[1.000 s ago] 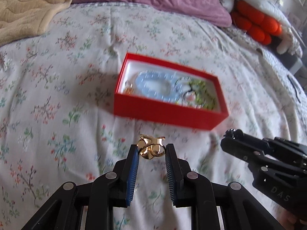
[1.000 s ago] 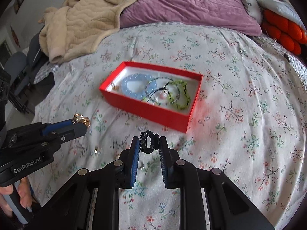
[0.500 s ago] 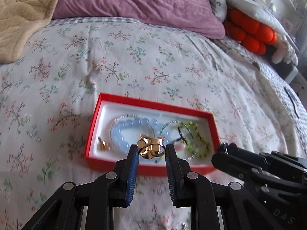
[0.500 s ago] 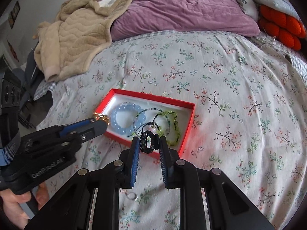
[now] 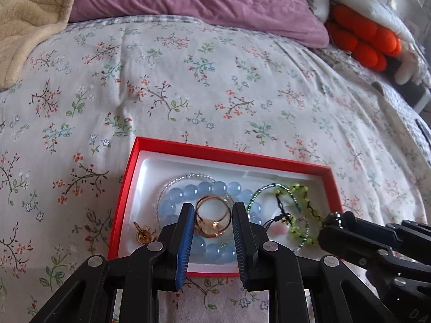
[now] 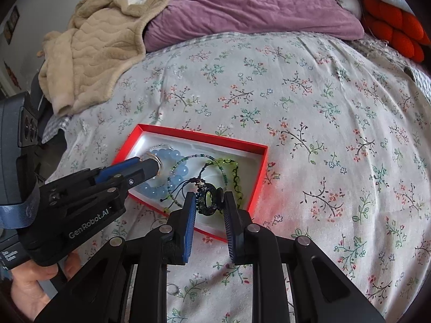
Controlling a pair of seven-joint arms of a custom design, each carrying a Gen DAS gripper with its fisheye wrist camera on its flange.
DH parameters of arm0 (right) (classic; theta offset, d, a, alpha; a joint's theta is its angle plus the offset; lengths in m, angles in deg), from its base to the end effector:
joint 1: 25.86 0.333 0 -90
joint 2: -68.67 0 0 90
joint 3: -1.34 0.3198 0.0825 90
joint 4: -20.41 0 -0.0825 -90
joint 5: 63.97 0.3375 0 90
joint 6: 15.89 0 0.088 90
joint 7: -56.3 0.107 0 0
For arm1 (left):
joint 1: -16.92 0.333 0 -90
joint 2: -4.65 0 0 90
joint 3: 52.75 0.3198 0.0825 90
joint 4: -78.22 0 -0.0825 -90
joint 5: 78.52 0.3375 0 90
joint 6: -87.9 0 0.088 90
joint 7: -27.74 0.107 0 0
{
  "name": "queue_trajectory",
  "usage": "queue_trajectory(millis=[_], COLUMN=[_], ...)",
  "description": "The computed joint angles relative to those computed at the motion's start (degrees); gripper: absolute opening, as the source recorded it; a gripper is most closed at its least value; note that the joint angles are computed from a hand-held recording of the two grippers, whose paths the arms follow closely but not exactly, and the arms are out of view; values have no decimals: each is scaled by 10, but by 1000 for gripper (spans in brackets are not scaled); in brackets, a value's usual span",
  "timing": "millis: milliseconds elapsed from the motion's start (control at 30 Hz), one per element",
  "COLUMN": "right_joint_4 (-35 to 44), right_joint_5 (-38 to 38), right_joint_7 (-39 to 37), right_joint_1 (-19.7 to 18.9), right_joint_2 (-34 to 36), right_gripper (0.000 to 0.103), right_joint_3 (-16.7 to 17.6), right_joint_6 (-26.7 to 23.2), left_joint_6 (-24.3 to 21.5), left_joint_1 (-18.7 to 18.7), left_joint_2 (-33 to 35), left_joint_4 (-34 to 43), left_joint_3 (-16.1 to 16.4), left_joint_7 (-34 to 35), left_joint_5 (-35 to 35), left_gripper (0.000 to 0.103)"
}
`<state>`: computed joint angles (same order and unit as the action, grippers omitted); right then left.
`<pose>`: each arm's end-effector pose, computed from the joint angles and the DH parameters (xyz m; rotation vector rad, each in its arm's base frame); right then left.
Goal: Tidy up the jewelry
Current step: 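Lift both held rings and carry them over the red box, then open both grippers to drop the rings into the red box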
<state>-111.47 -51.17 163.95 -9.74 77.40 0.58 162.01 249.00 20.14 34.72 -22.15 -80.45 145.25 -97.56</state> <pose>0.5268 0.1256 0.3950 -1.5348 1.9957 -0.3129 0.6339 -0.2134 0.3919 -1.4597 2.4442 -1.0047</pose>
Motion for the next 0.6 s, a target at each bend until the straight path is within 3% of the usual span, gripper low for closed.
queue_trajectory(millis=[100, 333, 467, 567, 600], right_joint_4=[0, 7, 9, 8, 7], right_joint_5=[5, 18, -5, -11, -9], right_joint_7=[-7, -19, -5, 5, 5], right_joint_1=[-4, -8, 6, 8, 5], right_joint_2=[1, 8, 9, 4, 2], right_gripper=[22, 22, 22, 26, 33], right_joint_3=[4, 7, -10, -13, -10], right_joint_6=[0, -4, -8, -14, -16], left_joint_6=[13, 30, 27, 28, 29], left_joint_1=[-8, 7, 17, 14, 13], left_joint_2=[-8, -36, -51, -64, -69], left_joint_4=[-10, -41, -57, -71, -76], left_joint_3=[10, 5, 2, 11, 14], left_joint_7=[-10, -7, 4, 8, 10], left_joint_5=[10, 20, 12, 14, 15], left_gripper=[39, 44, 51, 58, 63])
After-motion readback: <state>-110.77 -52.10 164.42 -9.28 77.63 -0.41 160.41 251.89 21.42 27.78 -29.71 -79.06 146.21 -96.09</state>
